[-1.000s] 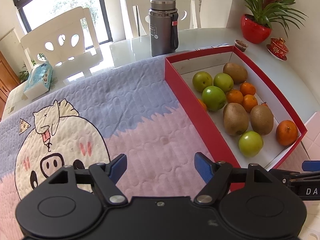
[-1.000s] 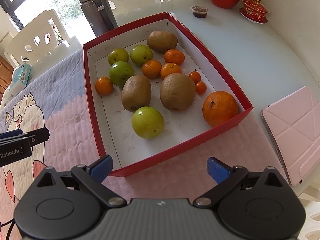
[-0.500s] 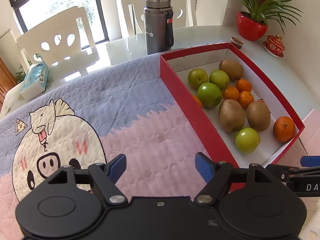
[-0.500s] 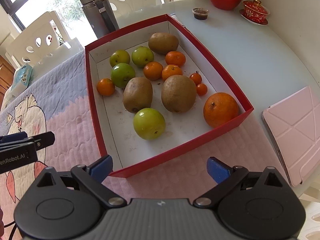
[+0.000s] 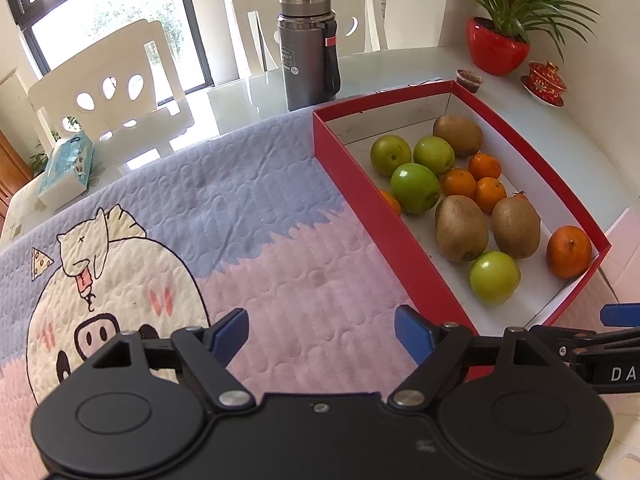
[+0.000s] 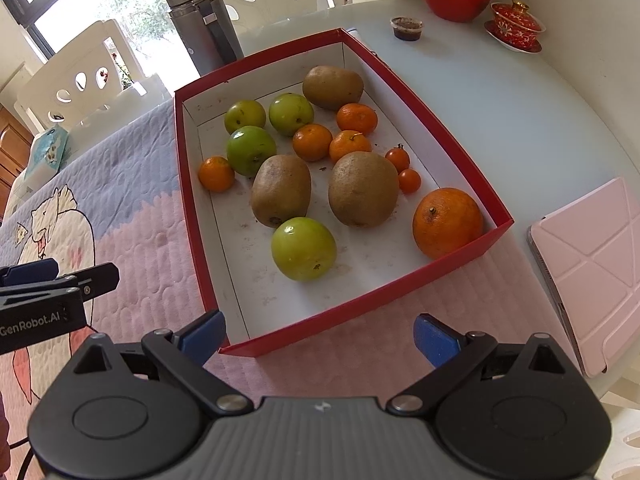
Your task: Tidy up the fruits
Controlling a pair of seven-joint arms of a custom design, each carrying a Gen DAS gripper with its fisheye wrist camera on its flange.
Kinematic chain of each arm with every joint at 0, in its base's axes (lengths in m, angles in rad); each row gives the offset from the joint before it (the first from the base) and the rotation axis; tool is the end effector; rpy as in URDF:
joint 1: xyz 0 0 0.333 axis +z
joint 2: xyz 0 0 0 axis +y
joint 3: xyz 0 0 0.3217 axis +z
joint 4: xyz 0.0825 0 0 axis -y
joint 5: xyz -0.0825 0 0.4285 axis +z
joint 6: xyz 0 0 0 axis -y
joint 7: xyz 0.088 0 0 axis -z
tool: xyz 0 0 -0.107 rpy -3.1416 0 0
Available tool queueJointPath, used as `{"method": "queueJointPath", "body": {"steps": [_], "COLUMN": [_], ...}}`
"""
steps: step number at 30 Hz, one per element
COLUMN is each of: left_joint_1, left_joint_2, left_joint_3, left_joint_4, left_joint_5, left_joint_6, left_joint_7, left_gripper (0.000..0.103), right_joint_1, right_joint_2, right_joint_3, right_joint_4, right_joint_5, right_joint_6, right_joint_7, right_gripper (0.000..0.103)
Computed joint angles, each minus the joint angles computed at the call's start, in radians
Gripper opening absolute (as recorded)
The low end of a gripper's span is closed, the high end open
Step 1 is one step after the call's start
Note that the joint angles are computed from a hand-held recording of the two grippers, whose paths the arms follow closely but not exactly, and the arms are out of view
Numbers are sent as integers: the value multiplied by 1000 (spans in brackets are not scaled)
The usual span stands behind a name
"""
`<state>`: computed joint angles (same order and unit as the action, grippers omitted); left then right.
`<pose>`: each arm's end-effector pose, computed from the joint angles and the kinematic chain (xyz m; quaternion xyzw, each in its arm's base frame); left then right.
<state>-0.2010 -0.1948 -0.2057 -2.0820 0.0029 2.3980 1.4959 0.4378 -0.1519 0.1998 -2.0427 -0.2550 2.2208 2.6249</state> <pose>0.5315 -0.2362 0.5568 -0.5588 0.7903 -0.2035 0.1476 0.4716 0.3452 0.5337 -0.5840 0.7855 -0.1173 0.1678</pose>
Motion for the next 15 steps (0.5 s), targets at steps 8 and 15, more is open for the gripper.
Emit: {"method": "queueJointPath", "body": {"steps": [8, 15], "left_joint_1": [0, 1], "left_joint_2": [2, 6], "left_joint_3": [0, 1], "left_joint_4": [-7, -10], "left_joint_5": [10, 22], "left_joint_6": [21, 36], "left_joint_7": [4, 4], "left_gripper": [98, 99], "right_joint_1": [1, -1], "right_joint_2": [5, 10], "right_joint_3": [-4, -6], "right_joint_4": [-1, 1], "right_joint_5": [13, 18], "right_joint_6": [-5, -5], "right_joint_7": [-10, -15], "right_gripper": [101, 101]}}
